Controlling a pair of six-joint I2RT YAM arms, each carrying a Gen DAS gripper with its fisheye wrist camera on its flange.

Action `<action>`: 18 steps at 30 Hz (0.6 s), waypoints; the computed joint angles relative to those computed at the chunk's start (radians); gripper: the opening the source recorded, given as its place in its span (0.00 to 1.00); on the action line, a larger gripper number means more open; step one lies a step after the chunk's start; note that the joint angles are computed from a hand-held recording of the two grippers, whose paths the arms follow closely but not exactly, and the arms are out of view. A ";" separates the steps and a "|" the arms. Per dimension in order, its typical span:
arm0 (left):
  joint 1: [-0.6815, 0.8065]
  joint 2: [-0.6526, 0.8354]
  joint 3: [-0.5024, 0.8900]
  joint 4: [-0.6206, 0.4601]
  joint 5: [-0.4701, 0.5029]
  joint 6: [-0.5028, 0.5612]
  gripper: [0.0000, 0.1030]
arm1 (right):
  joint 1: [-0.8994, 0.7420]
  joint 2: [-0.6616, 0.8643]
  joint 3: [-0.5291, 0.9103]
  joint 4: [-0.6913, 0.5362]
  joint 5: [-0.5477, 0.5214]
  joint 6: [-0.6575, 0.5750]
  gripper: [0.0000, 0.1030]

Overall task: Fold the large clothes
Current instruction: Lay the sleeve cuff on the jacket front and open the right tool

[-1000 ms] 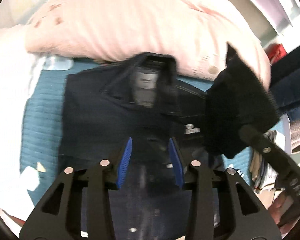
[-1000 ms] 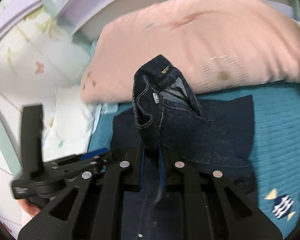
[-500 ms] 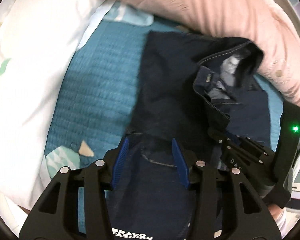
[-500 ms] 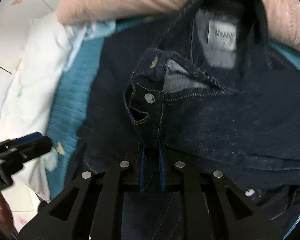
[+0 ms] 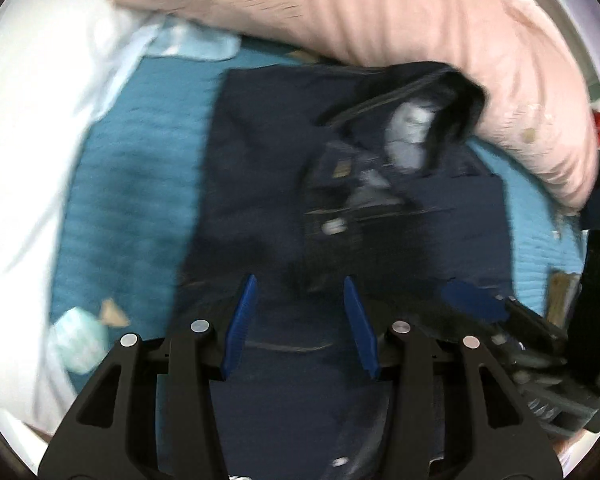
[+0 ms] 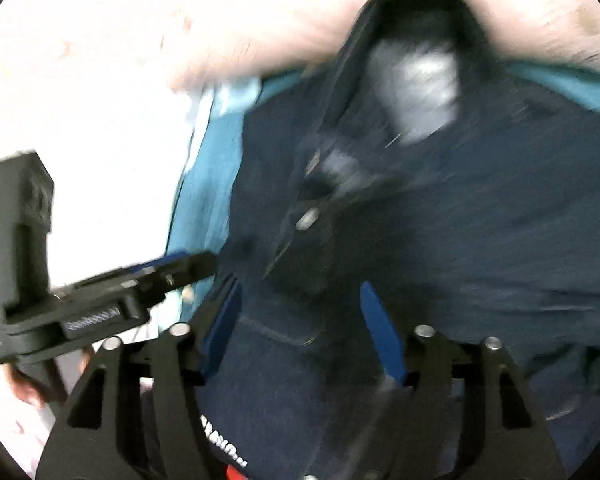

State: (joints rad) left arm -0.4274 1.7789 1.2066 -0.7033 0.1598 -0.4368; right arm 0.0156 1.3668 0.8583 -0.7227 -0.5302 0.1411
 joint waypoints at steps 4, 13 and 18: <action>-0.070 0.095 0.052 0.084 0.111 -0.092 0.45 | -0.155 0.060 0.072 -0.094 0.054 -0.111 0.05; -0.176 0.387 0.173 0.124 0.113 -0.163 0.03 | -0.398 0.219 -0.018 -0.072 0.139 -0.279 0.00; -0.131 0.354 0.151 0.095 0.106 -0.176 0.03 | -0.623 0.244 0.015 -0.122 0.115 -0.404 0.00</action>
